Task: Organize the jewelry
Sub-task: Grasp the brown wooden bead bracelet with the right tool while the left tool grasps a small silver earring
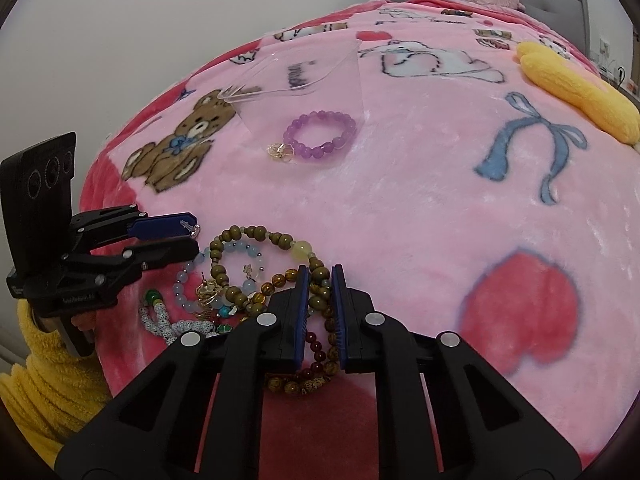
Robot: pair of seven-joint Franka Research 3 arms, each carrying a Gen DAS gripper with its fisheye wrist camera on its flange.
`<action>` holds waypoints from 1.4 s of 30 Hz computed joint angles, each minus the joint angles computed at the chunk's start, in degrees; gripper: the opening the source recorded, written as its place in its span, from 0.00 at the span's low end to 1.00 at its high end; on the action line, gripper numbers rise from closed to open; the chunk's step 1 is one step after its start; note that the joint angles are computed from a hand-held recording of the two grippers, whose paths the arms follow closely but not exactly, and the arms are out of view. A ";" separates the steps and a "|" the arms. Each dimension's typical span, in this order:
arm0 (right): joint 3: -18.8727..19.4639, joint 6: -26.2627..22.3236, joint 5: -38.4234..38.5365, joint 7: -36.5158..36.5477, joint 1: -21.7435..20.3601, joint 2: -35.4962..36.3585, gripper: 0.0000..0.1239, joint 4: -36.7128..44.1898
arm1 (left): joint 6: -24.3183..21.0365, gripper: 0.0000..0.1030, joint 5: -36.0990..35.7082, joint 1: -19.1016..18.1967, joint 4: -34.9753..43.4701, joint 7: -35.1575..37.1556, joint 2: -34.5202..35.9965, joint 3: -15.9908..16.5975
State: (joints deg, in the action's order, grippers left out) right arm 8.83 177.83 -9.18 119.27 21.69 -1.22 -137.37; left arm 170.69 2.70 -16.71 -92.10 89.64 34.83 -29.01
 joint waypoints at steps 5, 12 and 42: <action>0.08 -0.11 -6.63 5.35 -0.77 0.20 0.08 0.42 | 0.58 0.17 -1.19 1.27 0.10 -0.06 0.71 -1.17; -0.06 0.58 -11.87 9.85 -1.19 0.05 0.08 0.35 | 1.03 0.13 -0.87 1.10 0.17 -1.10 0.83 -0.80; 8.36 -0.31 -39.33 31.00 -12.15 -4.22 0.07 9.07 | -2.36 0.12 5.04 -6.55 13.83 -5.01 1.83 6.43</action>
